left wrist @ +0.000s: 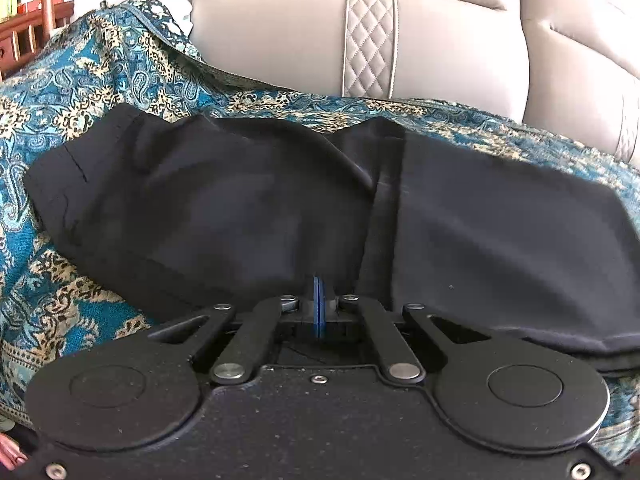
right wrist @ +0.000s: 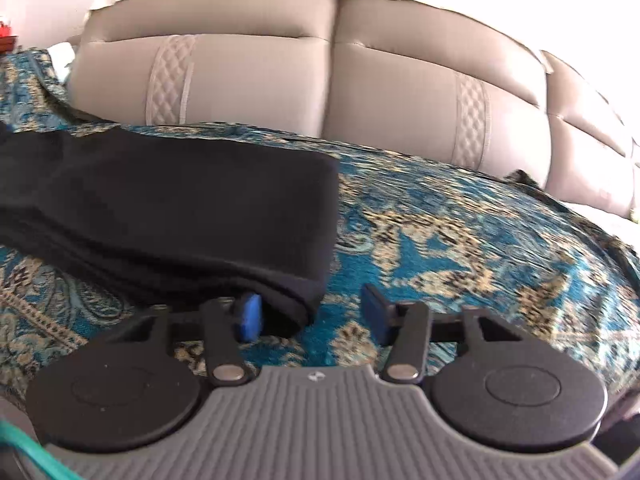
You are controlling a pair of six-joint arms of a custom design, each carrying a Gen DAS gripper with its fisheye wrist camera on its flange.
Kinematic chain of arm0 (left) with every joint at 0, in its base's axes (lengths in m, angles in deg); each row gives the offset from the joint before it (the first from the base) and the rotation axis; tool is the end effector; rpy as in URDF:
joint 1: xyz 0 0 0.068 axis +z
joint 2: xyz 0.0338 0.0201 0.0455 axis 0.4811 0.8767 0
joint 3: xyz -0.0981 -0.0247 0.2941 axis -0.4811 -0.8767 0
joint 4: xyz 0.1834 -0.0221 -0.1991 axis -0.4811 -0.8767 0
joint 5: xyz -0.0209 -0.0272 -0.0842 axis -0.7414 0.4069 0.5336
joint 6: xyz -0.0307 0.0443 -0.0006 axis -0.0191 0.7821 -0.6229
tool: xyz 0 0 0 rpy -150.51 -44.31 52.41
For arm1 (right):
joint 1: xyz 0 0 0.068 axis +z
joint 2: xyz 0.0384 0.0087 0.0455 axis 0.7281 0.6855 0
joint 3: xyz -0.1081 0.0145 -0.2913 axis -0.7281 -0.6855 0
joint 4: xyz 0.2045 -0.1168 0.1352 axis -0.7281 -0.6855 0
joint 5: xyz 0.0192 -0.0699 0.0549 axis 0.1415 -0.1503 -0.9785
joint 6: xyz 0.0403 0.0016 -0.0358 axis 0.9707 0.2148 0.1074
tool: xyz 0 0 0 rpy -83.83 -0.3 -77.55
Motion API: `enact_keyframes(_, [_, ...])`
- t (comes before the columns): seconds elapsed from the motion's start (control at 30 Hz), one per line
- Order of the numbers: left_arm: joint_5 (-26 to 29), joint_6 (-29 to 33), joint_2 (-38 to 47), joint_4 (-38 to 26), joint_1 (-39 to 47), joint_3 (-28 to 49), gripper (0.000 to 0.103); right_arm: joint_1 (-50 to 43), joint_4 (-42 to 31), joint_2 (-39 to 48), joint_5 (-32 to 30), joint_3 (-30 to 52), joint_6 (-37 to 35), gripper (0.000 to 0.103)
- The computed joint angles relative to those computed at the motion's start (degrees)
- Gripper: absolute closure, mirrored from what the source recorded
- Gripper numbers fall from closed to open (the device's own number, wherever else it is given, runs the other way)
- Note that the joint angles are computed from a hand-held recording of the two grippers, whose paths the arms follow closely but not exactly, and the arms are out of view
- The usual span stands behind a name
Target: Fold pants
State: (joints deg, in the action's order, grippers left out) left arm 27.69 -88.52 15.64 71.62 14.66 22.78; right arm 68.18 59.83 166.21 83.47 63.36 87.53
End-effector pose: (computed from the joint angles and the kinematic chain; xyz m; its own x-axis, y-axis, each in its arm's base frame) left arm 0.2945 -0.0646 0.1658 -0.6594 -0.0884 -0.7466 -0.1172 0.9930 -0.0141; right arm 0.1968 0.0613 0.1120 -0.4764 -0.0609 -0.8771 0.0648 0.9924 -0.1042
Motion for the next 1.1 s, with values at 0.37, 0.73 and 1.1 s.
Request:
enact_keyframes(0.37, [5.4,2.9,-4.2,5.8,-3.7,-3.6,0.091,1.3,1.6,1.7,0.9,0.3,-4.1,0.071])
enact_keyframes(0.73, [5.0,2.8,-5.9,3.4,8.2,-3.2,0.040,2.2,-16.0,-20.6,-6.4,-1.7,-0.8,0.010])
enact_keyframes(1.1, [7.8,1.2,2.3,-2.7,26.8,6.0,0.025,8.2,-20.0,0.0,-8.7,23.6,-1.2,0.009])
